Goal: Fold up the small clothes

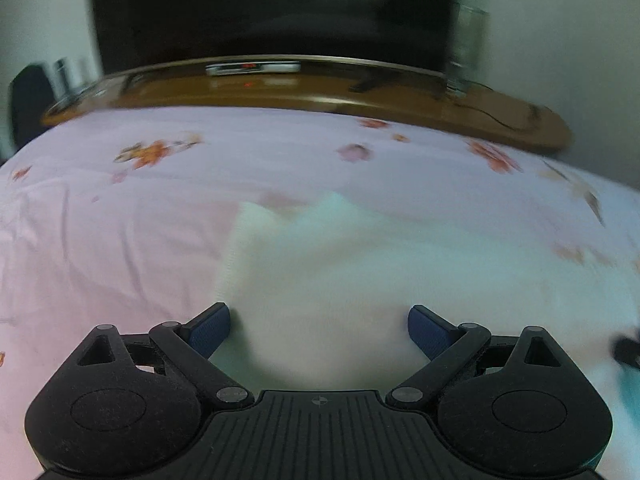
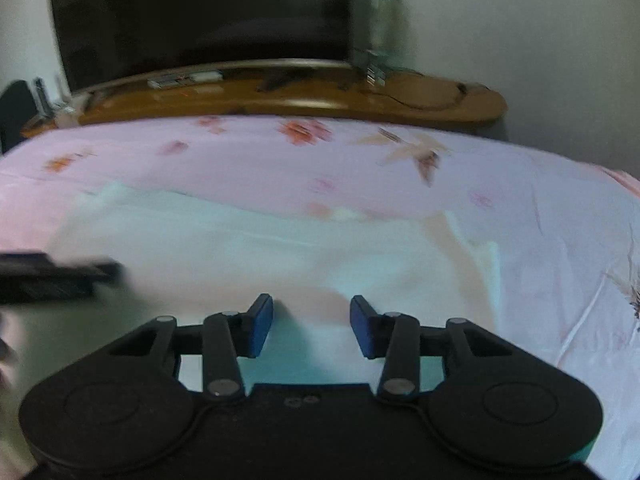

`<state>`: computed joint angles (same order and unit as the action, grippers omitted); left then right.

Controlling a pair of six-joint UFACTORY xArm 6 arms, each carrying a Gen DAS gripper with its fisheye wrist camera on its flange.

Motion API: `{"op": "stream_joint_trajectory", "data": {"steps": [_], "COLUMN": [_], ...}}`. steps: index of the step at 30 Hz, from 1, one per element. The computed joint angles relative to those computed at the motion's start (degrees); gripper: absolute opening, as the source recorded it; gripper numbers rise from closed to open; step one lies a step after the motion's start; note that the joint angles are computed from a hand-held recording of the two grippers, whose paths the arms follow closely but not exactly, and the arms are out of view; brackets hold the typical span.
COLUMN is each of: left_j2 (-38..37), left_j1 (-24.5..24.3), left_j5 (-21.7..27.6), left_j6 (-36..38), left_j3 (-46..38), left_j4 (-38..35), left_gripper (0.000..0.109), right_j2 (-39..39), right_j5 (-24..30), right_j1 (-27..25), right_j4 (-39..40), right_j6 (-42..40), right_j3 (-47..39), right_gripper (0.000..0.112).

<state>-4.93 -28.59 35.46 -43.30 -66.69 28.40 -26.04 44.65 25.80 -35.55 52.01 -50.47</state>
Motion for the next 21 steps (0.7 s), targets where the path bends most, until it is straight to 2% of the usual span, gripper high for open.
{"op": "stream_joint_trajectory", "data": {"steps": [3, 6, 12, 16, 21], "left_j2": [-0.62, -2.37, -11.59, -19.05, -28.72], "left_j1": [2.77, 2.06, 2.36, 2.97, 3.93], "left_j5": [-1.95, 0.12, 3.35, 8.20, 11.98], "left_j6": [-1.23, 1.24, 9.74, 13.56, 14.22], "left_j3": [1.68, 2.36, 8.98, 13.70, 20.20], "left_j4": [-7.03, -7.11, -17.58, -22.82, -28.13], "left_gripper": [0.095, 0.095, 0.095, 0.095, 0.095], "right_j2": [-2.55, -2.79, -6.01, -6.68, -6.41], "right_j5": [-1.47, -0.55, -1.43, 1.30, 4.90], "right_j1": [-1.99, -0.30, 6.25, 11.15, 16.26], "right_j4": [-0.46, -0.18, 2.32, 2.27, 0.75], "right_j6": [1.26, 1.55, 3.12, 6.25, 10.27], "right_j3": [2.70, 1.96, 2.99, 2.40, 0.89], "right_gripper": [0.042, 0.043, 0.045, 0.045, 0.046]}}
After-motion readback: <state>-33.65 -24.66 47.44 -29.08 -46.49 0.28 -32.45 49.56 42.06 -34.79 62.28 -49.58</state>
